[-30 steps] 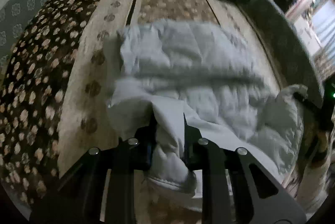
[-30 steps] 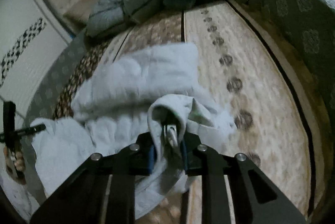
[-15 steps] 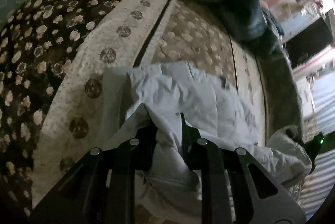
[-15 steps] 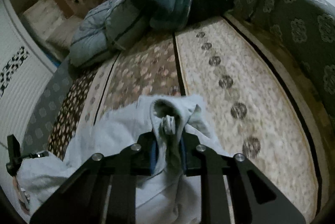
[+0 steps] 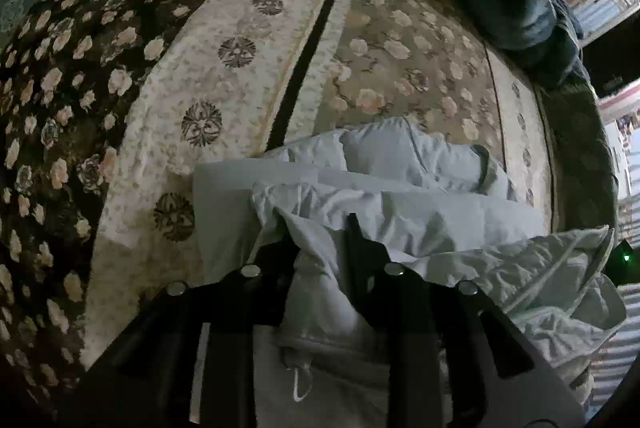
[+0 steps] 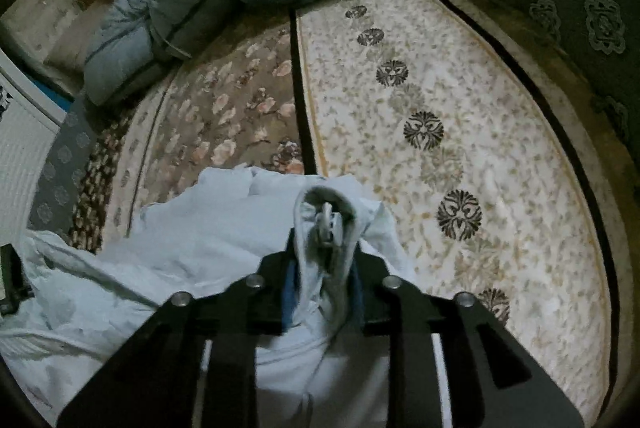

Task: Fold large clothes
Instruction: 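Lift the jacket with both tools and fold it over onto itself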

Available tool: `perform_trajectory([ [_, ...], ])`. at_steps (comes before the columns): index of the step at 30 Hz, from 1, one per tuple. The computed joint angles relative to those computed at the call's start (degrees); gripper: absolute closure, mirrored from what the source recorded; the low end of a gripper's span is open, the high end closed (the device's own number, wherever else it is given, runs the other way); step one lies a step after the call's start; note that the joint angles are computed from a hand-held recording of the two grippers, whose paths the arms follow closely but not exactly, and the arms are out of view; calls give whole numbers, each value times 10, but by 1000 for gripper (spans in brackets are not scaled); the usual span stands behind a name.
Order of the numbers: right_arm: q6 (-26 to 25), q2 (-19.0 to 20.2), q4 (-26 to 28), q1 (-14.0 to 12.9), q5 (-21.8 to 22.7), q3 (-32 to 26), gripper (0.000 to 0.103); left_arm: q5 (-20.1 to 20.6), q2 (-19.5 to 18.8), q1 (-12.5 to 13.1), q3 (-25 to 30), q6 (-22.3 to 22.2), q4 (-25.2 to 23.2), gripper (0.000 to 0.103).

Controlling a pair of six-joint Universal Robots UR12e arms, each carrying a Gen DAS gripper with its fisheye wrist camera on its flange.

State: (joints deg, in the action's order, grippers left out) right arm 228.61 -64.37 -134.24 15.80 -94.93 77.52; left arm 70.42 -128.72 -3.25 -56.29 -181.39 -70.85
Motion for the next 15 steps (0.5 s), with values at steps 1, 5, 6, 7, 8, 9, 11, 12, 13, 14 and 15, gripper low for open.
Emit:
perform_trajectory([
  [1, 3, -5, -7, -1, 4, 4, 64, 1, 4, 0, -1, 5, 1, 72],
  [5, 1, -37, -67, -3, 21, 30, 29, -8, 33, 2, -19, 19, 49, 4],
  [6, -9, -47, -95, -1, 21, 39, 22, -14, 40, 4, -24, 25, 56, 4],
  [7, -18, -54, -112, 0, 18, 46, 18, -20, 47, 4, -23, 38, 56, 4],
  [8, -36, -65, -131, 3, 8, 55, 12, -20, 52, 5, -24, 48, 58, 3],
  [9, -58, -73, -142, 8, -6, 63, 5, -17, 61, 6, -32, 58, 70, 3],
  [11, -102, -85, -142, 16, -38, 77, 2, 4, 80, 6, -62, 80, 112, 3],
  [12, -124, -89, -130, 22, -60, 84, 2, 15, 88, 7, -78, 92, 132, 3],
  [13, -139, -92, -121, 25, -74, 91, 2, 35, 102, 8, -109, 117, 164, 3],
  [14, -158, -95, -122, 29, -88, 104, 2, 43, 110, 9, -129, 137, 176, 3],
  [15, -177, -98, -140, 35, -107, 122, 2, 48, 118, 12, -152, 159, 186, 3],
])
